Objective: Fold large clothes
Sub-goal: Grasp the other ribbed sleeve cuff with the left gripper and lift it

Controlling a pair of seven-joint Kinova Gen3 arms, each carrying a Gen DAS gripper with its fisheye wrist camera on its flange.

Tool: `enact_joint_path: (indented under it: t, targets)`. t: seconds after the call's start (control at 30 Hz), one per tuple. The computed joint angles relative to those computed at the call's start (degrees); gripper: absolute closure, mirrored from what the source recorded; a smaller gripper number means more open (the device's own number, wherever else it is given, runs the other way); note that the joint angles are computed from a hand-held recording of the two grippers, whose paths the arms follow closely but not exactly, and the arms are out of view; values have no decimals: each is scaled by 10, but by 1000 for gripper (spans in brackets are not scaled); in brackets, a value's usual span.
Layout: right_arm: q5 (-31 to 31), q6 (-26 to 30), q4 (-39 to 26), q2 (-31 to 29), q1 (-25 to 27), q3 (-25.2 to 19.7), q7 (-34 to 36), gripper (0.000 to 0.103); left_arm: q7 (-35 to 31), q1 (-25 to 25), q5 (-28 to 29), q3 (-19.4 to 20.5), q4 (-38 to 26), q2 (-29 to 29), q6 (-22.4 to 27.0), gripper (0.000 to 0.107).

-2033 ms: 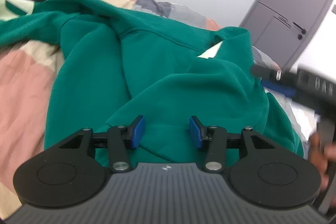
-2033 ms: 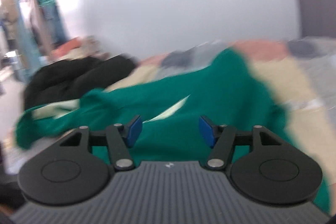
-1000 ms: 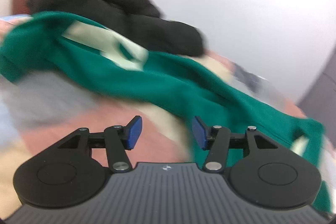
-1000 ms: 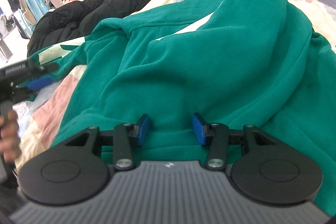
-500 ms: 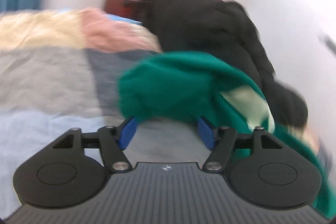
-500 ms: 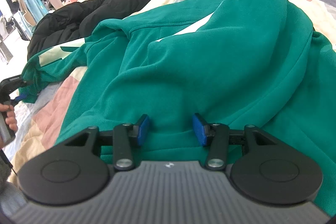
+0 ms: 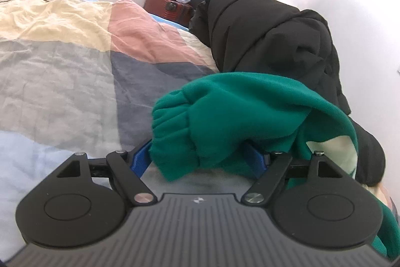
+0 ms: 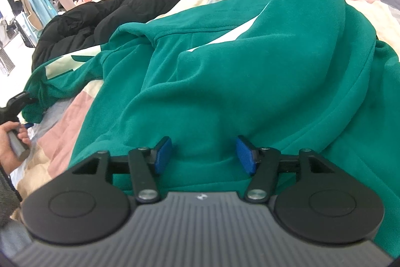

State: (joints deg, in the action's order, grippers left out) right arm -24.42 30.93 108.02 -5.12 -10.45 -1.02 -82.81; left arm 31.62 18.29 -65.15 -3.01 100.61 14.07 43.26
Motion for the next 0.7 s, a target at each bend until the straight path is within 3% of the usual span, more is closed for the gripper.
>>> enact_joint_path:
  t: [0.13,0.17,0.2,0.3,0.33,0.4,0.5,0.7]
  targets:
    - [4,-3,2,-2,-1,-1,-1,43,-7,14,-15,-7,-28,34,52,27]
    - [8,-5,3,-2,-1,-3,-5,42,5,21,-29,-12,-26,39,60,33]
    - [19,-7,3,-2,-1,-7,-14,42,8,28,-35,-17,-27,44,69,49]
    - [60,-12,-1,-2,-2,-21,-46,40,-11,26,-32,-7,-40,51,99,71]
    - [74,-12,-3,-1,-3,-25,-56,39,-9,42,-42,-15,-39,50,113,73]
    - [95,-10,-9,1,-6,-28,-67,39,-32,58,-57,-13,-43,47,149,77]
    - [103,-7,-15,3,-9,-25,-71,39,-42,57,-55,10,-37,14,157,81]
    - [51,-8,-6,-8,-12,-2,-28,41,-104,89,-79,61,-68,-29,214,82]
